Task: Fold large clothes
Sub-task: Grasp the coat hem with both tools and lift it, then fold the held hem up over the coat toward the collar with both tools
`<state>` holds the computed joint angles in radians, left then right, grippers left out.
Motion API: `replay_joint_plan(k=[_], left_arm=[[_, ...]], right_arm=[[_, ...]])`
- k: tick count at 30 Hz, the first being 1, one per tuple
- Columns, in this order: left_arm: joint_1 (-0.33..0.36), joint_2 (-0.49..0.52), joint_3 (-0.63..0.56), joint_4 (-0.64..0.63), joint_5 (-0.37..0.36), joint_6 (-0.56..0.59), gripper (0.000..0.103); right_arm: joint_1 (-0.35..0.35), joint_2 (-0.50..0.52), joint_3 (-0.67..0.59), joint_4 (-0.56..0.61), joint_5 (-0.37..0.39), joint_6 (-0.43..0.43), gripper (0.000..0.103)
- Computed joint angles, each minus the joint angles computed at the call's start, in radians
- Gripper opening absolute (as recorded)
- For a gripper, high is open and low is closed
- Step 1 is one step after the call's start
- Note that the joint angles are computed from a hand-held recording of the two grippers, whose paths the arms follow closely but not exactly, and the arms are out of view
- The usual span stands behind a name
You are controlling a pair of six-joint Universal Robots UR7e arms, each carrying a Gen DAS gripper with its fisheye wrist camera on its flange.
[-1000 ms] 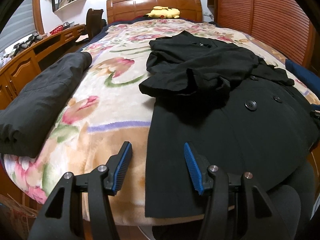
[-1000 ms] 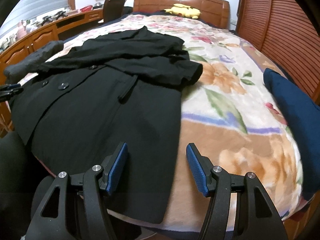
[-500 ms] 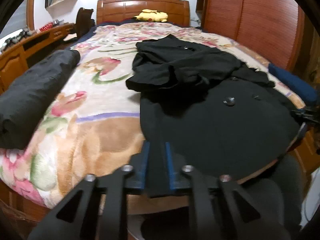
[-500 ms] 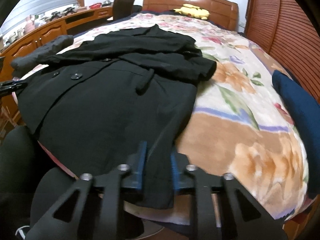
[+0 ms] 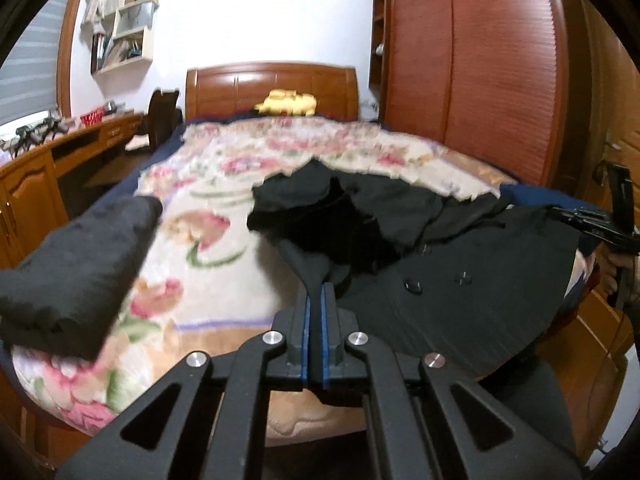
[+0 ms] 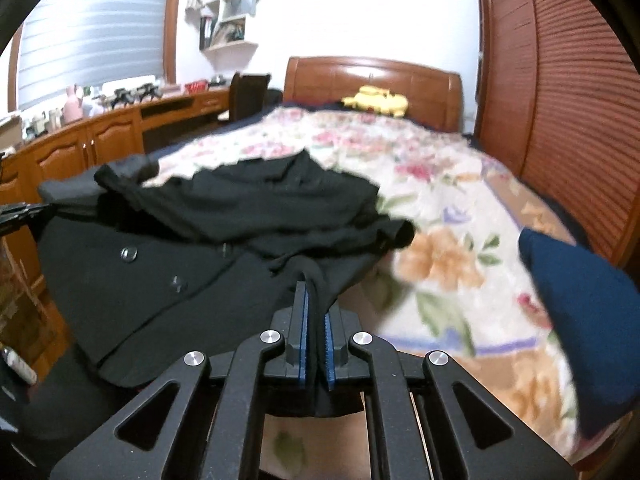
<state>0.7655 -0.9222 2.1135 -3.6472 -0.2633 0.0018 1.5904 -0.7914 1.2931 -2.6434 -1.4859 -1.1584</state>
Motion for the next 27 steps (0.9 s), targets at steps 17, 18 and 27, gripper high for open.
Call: replay_joint_plan(k=[17, 18, 27], left_arm=[[-0.137, 0.041, -0.233, -0.777, 0.080, 0.975, 0.000], [-0.146, 0.039, -0.247, -0.821, 0.081, 1.038, 0.000], [-0.118, 0.031, -0.279, -0.823, 0.088, 1.072, 0.000]], right_arm=[[0.053, -0.113, 0.006, 0.002, 0.151, -0.020, 0.003], [0.055, -0.117, 0.005, 0.000, 0.155, -0.020, 0.003], [0.071, -0.121, -0.013, -0.009, 0.171, -0.024, 0.003]])
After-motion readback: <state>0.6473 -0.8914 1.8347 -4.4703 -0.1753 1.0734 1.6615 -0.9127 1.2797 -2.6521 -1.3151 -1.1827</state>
